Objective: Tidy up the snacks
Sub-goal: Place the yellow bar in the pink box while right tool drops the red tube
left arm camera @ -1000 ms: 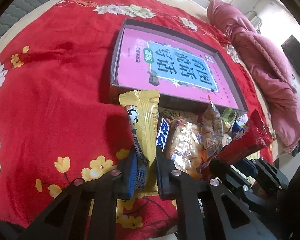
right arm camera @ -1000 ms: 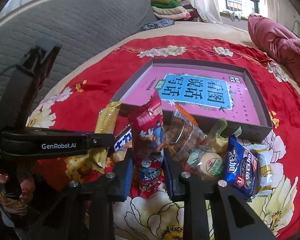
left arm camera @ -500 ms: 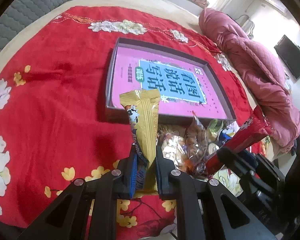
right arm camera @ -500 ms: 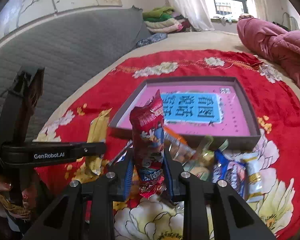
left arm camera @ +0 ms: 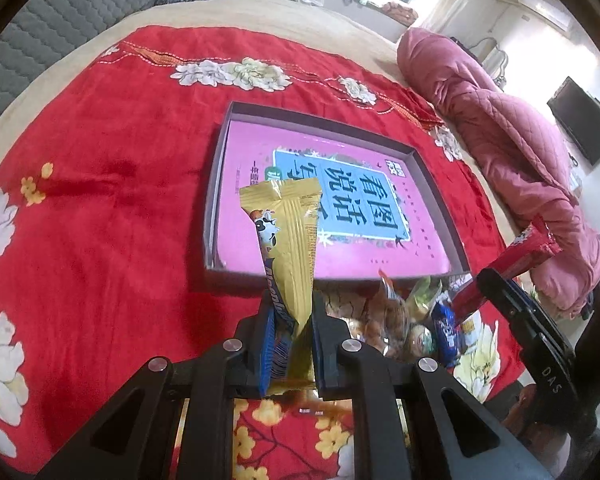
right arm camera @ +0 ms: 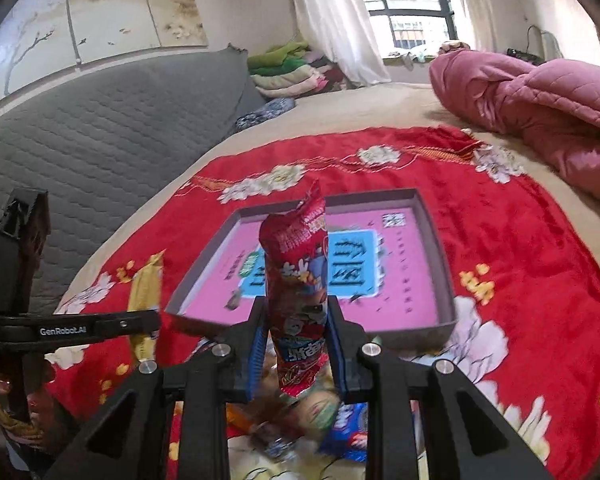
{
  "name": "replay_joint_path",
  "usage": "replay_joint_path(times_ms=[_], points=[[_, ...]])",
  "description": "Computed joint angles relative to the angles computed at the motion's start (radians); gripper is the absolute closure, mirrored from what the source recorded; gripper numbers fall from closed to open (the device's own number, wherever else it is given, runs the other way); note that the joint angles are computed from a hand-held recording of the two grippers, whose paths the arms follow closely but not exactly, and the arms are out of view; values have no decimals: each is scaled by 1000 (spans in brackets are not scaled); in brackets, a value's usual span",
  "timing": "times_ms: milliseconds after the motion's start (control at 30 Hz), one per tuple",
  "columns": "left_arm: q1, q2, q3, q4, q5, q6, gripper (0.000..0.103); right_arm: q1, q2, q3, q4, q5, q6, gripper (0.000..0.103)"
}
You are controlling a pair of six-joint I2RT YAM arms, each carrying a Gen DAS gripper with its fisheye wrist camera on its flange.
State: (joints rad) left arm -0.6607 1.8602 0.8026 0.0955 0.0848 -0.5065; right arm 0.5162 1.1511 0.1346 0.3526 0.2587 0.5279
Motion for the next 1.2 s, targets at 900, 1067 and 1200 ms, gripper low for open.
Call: replay_joint_path(times_ms=[900,1067,1200], points=[[36,251,312,-77,19,22,87,-321,449,101,257,-137,-109,75],[37,283,339,-85,22,20,87,-335,516,117,278,-142,-112,75],[36,299,352,-84,20,20,87,-350,546,118,294,-154,-114,75]])
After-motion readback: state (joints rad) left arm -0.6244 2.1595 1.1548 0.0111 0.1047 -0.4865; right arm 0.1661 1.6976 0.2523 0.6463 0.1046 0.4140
